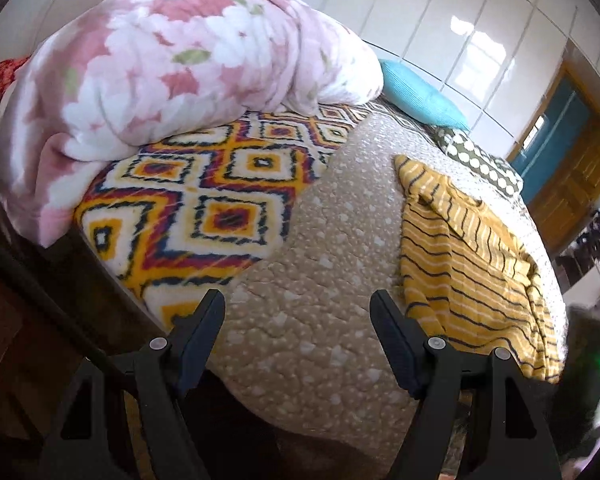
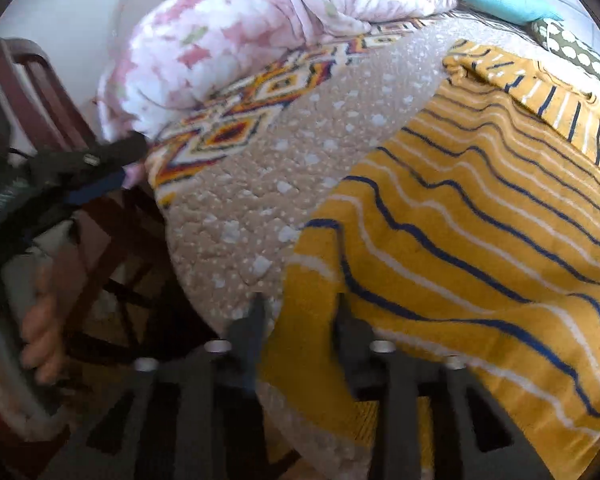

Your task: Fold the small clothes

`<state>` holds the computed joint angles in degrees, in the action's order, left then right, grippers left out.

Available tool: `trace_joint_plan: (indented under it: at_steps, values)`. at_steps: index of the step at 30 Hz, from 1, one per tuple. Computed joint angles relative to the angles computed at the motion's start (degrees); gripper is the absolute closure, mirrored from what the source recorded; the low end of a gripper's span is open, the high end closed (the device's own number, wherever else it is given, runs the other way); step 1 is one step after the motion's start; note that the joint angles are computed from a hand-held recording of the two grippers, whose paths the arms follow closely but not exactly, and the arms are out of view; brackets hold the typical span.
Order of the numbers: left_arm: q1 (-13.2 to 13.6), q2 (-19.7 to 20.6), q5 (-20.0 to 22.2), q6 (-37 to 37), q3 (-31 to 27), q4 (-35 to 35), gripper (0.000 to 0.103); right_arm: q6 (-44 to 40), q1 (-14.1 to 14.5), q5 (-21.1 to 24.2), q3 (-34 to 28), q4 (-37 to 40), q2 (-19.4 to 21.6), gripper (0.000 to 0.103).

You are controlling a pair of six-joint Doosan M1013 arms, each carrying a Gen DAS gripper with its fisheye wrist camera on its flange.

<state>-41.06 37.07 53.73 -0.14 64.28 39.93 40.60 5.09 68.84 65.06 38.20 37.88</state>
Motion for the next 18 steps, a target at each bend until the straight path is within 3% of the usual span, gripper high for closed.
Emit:
trace_joint_plan:
  at_steps: [3, 7, 10, 16, 18]
  values:
    - [-0.1, 1.2, 0.5, 2.6, -1.9, -0.8, 0.028, 3.3, -2.7, -8.7, -0.1, -0.7, -0.7, 0.059]
    - [0.0, 2.5, -0.1, 4.6, -3.7, -2.3, 0.028, 28.0, -7.4, -16.5, -8.9, -7.6, 5.0, 0.059]
    - [0.3, 3.6, -0.4, 6.7, -5.3, -4.2, 0.028, 41.8, -10.2, -13.8, -17.9, -7.7, 10.9, 0.057]
    - [0.3, 6.4, 2.1, 12.3, -10.0, -7.8, 0.028, 55.3, -11.0, -7.0, -33.7, -9.4, 20.6, 0.049]
    - [0.3, 7.4, 2.9, 14.2, -11.6, -9.0, 0.028, 57.0, -10.8, -4.5, -39.5, -12.1, 23.4, 0.082]
